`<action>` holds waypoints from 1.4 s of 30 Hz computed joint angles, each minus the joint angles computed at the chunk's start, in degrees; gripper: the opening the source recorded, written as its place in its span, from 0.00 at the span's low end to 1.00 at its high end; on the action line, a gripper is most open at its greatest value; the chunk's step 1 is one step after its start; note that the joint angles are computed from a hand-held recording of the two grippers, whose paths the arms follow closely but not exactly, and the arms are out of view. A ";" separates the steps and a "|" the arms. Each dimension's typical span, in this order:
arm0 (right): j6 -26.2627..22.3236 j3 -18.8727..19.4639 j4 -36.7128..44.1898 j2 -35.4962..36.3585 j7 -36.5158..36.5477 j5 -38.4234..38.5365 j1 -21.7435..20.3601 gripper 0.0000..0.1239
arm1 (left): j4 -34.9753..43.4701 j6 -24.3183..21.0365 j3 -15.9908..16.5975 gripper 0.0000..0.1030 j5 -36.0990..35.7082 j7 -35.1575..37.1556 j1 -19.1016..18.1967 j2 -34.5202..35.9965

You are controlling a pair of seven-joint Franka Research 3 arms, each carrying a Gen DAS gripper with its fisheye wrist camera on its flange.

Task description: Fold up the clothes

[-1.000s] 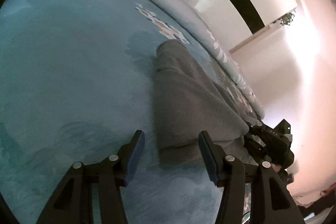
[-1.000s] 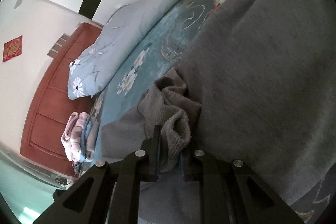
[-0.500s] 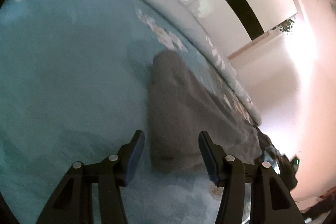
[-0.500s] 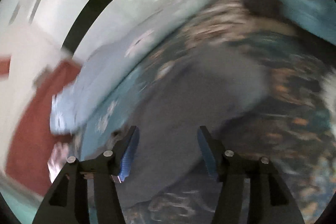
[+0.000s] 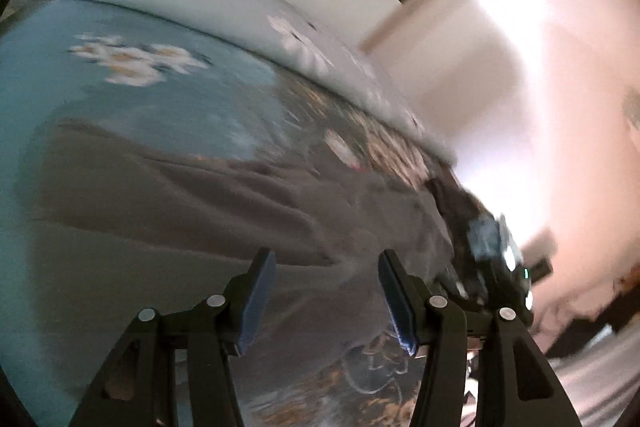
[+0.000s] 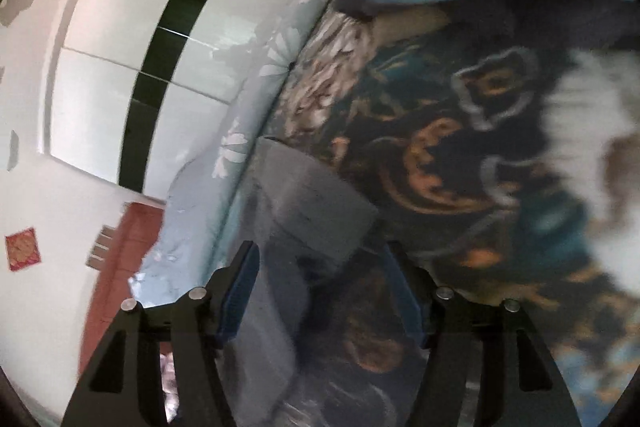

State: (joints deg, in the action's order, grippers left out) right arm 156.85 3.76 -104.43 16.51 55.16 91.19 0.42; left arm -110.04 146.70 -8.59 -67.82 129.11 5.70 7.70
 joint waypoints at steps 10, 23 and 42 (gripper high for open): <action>-0.37 2.03 10.01 7.42 7.85 -5.63 -0.79 0.54 | 1.92 -5.27 -2.71 0.56 5.51 -4.58 2.60 4.21; 7.68 2.27 13.54 6.20 22.90 -37.57 3.70 0.19 | -14.37 2.05 7.61 0.57 -14.06 7.01 2.97 -12.83; -0.95 7.52 24.03 11.26 7.95 -64.50 22.78 0.18 | -21.07 2.55 12.73 0.59 -23.71 9.57 7.94 -16.03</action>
